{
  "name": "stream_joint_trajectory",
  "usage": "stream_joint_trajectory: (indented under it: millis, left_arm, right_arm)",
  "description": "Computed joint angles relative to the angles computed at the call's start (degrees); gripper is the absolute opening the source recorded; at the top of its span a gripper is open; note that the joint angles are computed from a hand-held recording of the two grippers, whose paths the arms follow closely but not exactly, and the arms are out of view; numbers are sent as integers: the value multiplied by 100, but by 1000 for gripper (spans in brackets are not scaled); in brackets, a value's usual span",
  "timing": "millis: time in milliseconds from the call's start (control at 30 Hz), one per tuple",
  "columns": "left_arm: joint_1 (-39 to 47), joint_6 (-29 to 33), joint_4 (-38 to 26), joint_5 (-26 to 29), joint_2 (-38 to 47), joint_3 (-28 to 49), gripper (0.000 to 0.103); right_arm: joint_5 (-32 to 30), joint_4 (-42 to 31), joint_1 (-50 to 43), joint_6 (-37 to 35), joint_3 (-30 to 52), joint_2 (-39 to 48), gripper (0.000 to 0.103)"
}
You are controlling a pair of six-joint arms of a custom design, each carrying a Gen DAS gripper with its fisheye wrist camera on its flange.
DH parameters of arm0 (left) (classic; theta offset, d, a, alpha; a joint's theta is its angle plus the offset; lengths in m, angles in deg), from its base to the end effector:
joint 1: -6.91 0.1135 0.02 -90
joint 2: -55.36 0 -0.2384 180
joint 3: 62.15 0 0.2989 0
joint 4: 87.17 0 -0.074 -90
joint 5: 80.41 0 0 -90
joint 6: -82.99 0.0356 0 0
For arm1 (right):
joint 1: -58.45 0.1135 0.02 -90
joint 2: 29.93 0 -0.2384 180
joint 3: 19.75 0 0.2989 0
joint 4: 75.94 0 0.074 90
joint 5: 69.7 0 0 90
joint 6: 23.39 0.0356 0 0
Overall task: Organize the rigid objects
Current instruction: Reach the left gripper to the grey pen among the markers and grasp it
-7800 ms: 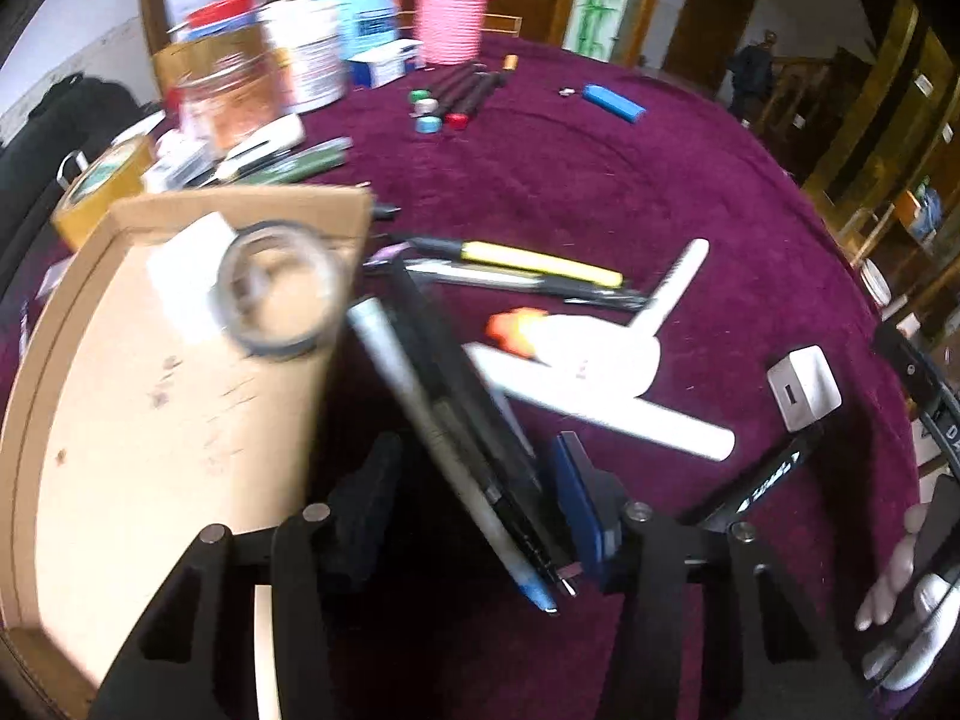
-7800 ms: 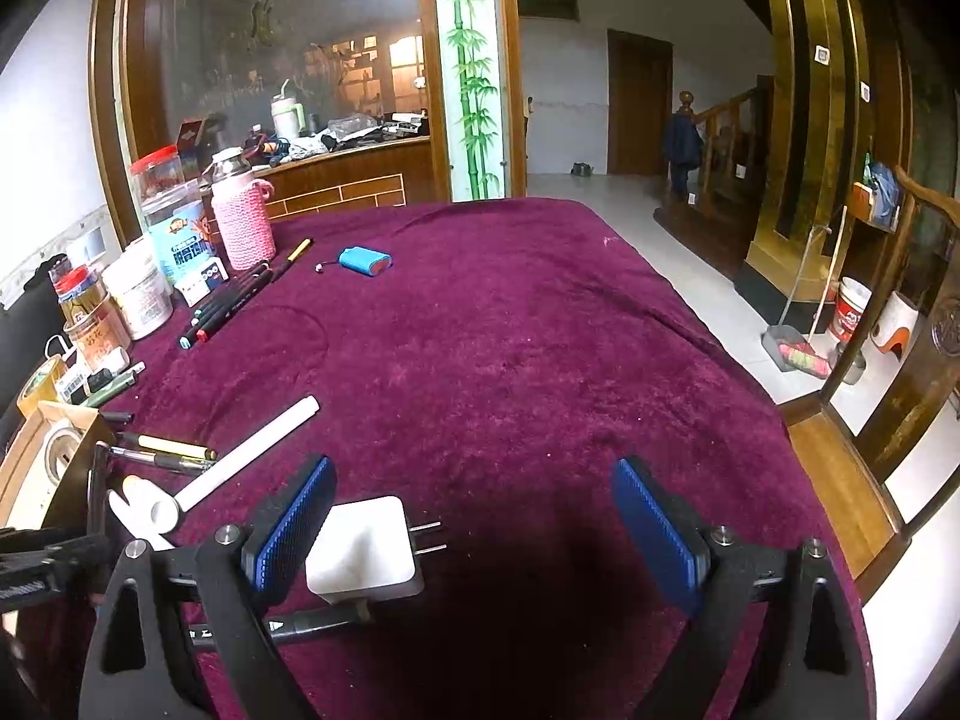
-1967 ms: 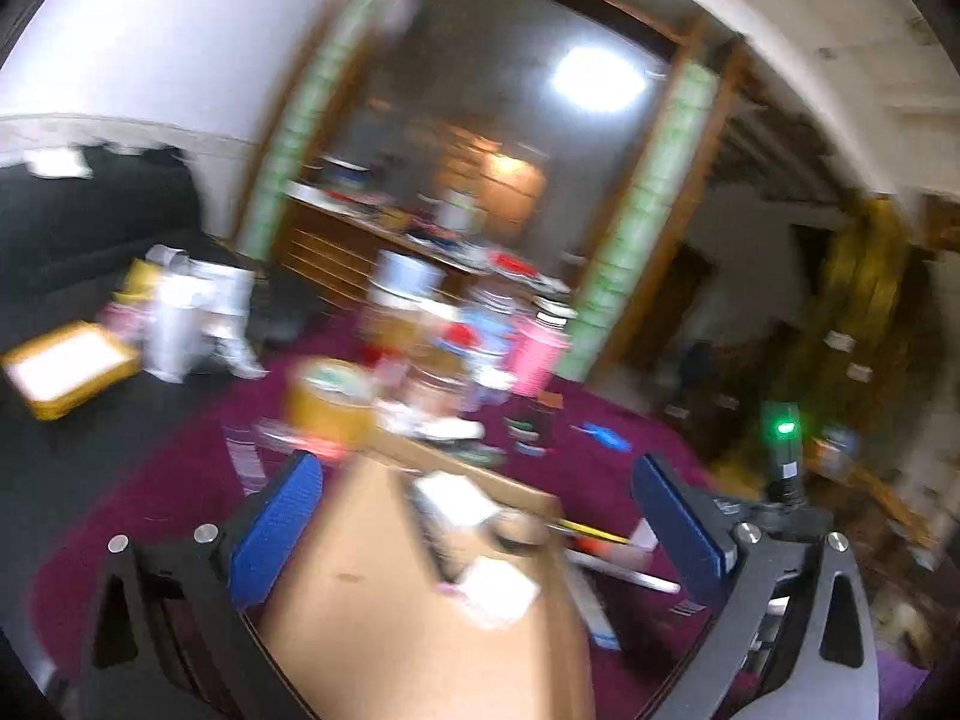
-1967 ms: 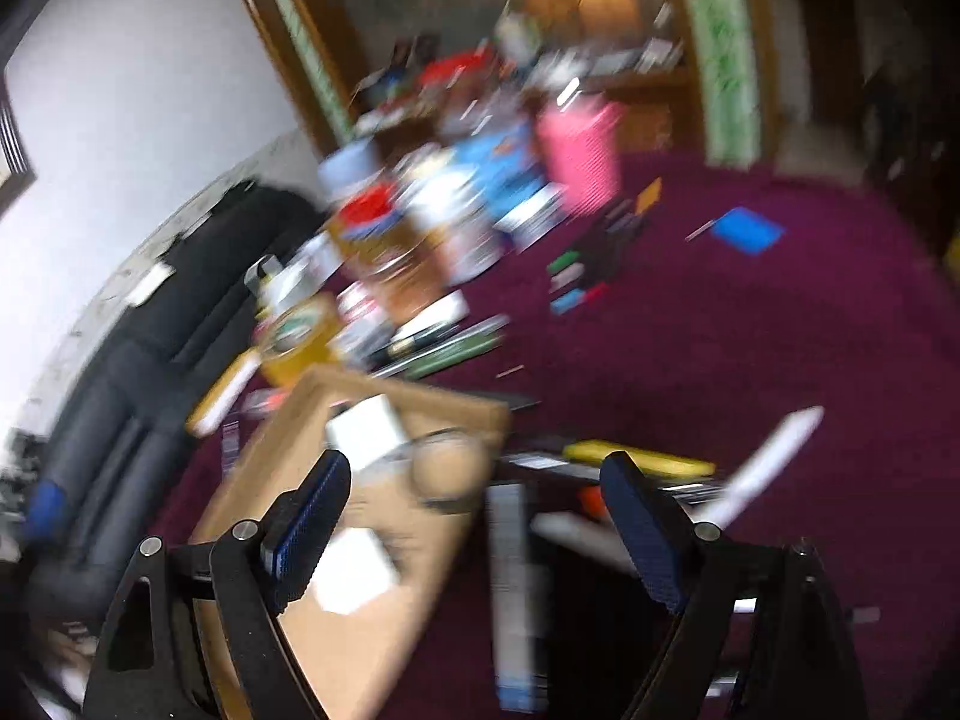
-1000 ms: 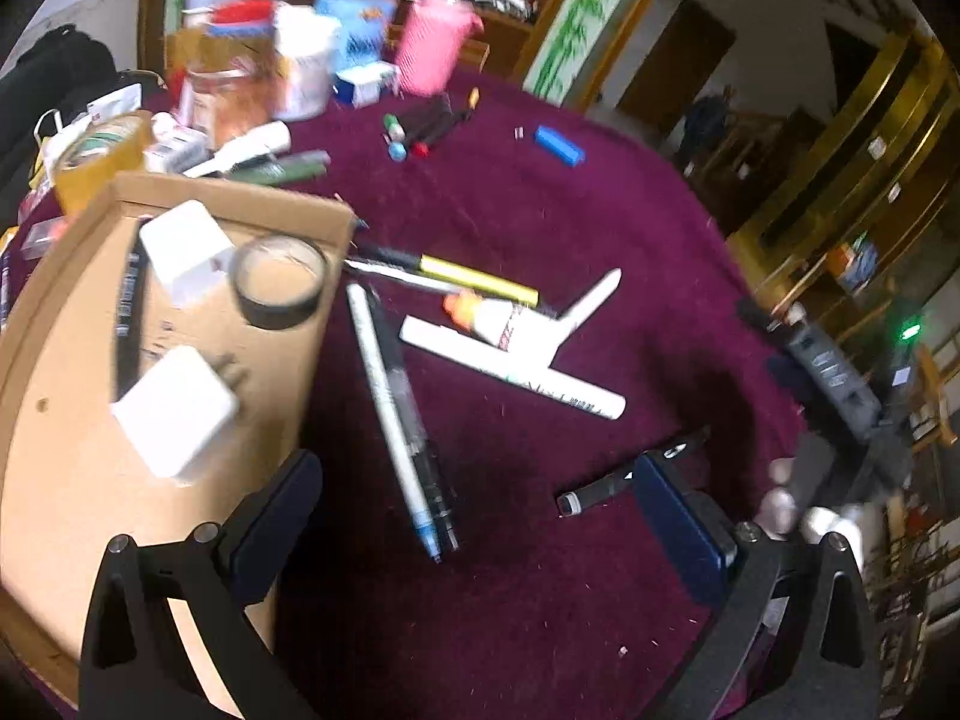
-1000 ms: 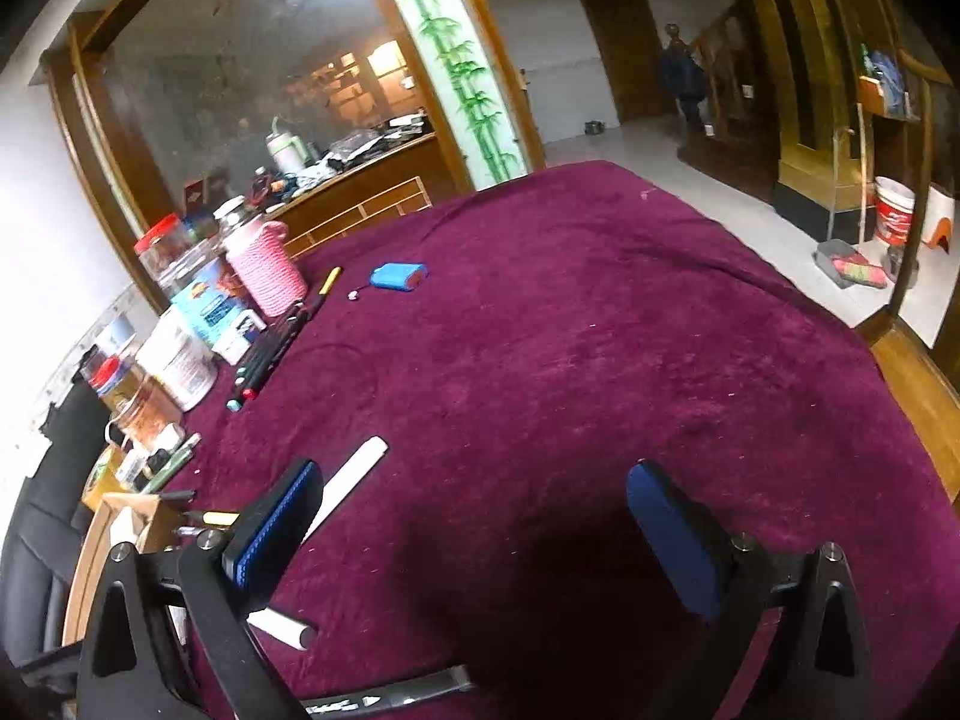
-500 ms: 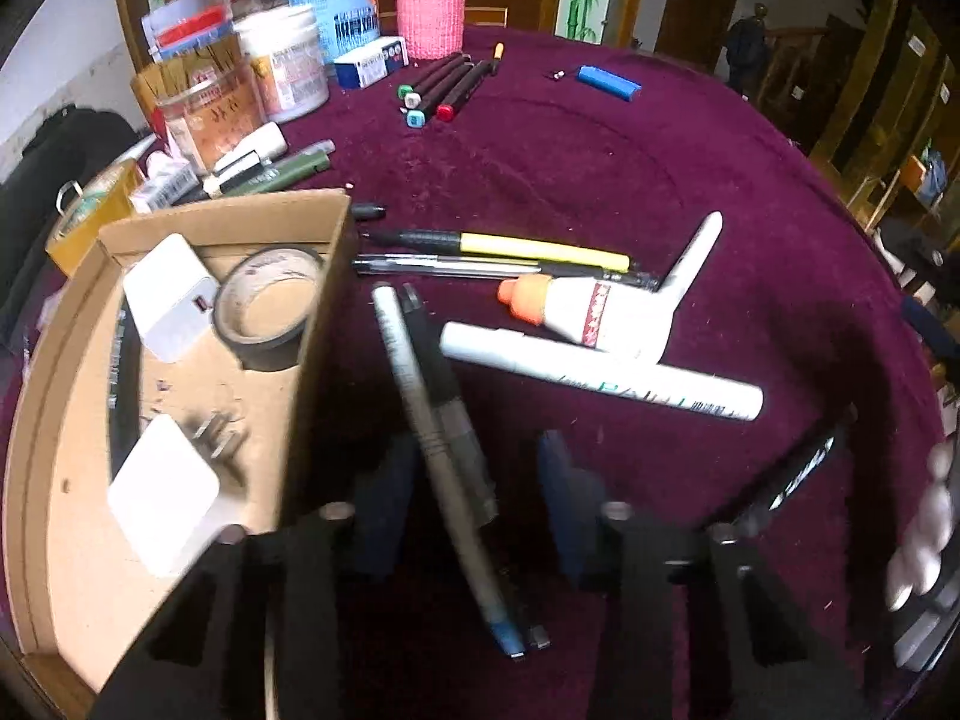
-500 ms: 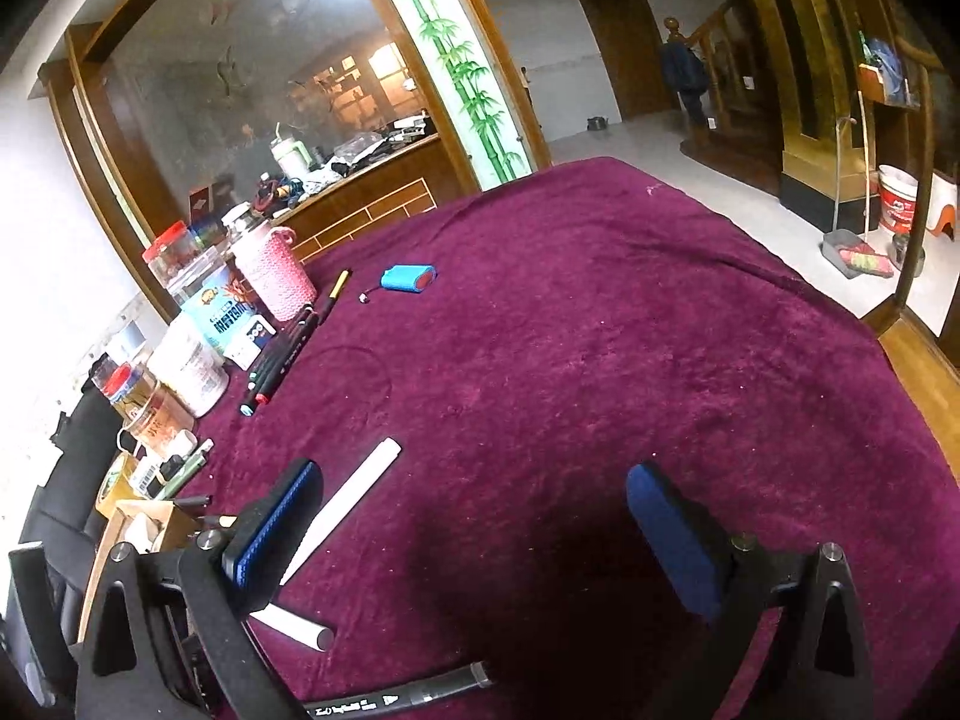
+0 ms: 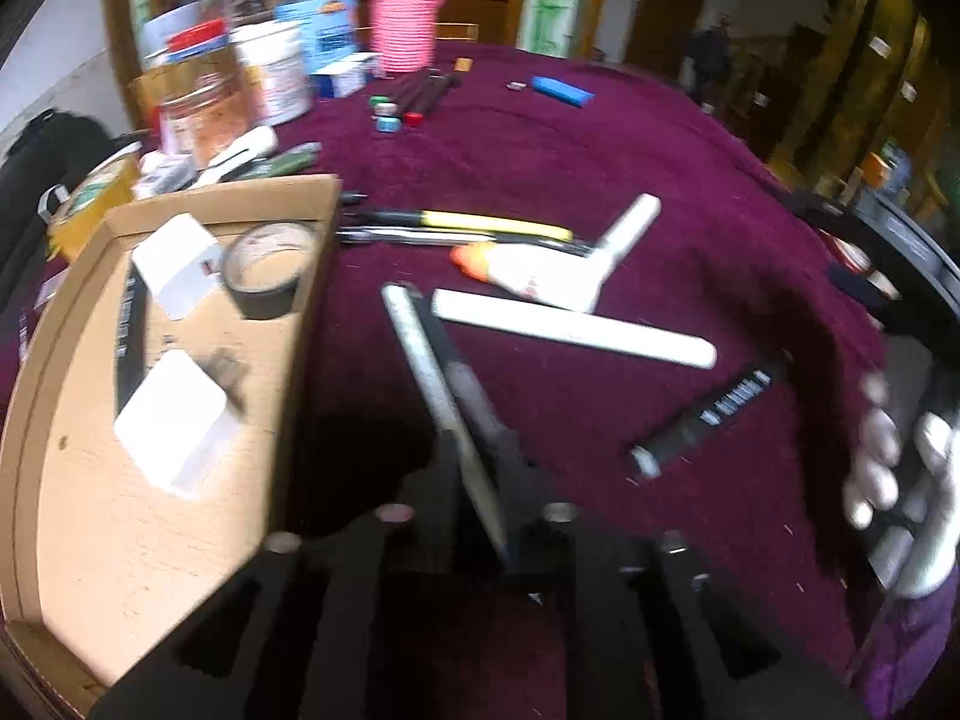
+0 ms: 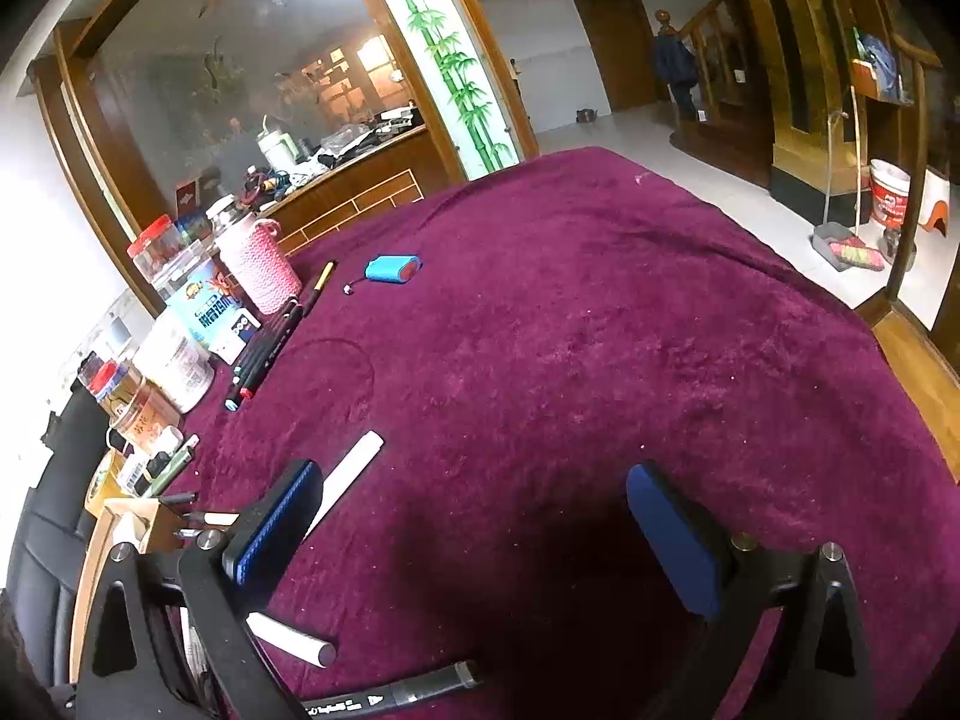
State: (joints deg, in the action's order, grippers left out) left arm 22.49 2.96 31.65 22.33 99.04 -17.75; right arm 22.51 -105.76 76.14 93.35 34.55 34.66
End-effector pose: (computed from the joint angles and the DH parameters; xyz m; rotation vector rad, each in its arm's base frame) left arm 0.1948 0.0462 0.1873 -0.0506 2.5893 -0.1309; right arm 0.2820 0.0885 0.2049 0.2017 2.2878 0.3629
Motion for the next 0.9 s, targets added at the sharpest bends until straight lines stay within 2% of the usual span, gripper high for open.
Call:
stream_joint_trajectory:
  millis: [133,267,300,367,433,600,700,800,900]
  left_arm:
    - [-83,-209,430,-324,616,176,21]
    - [-696,-289,775,-781,1195,383,18]
    - [-912,-306,895,-982,1124,302,15]
    - [-1167,-223,967,-1058,1017,204,13]
    - [-1147,-122,803,-743,800,106,10]
    - [-865,53,428,-407,522,40,7]
    - [-1036,-100,659,-615,435,-82,9]
    - [-1678,-198,925,-1370,362,-188,11]
    - [-1563,-7,1137,-1214,181,-375,9]
  right_arm:
    - [10,-30,52,-21,118,153,102]
    - [60,-36,115,-60,178,245,102]
    - [46,-48,122,-65,185,256,102]
    - [1,-65,132,-93,207,284,102]
    - [37,-78,173,-125,214,287,102]
    - [49,-66,211,-135,189,230,102]
    - [179,-65,256,-191,191,235,102]
    - [60,-79,214,-203,227,328,102]
    - [33,-29,254,-285,218,335,102]
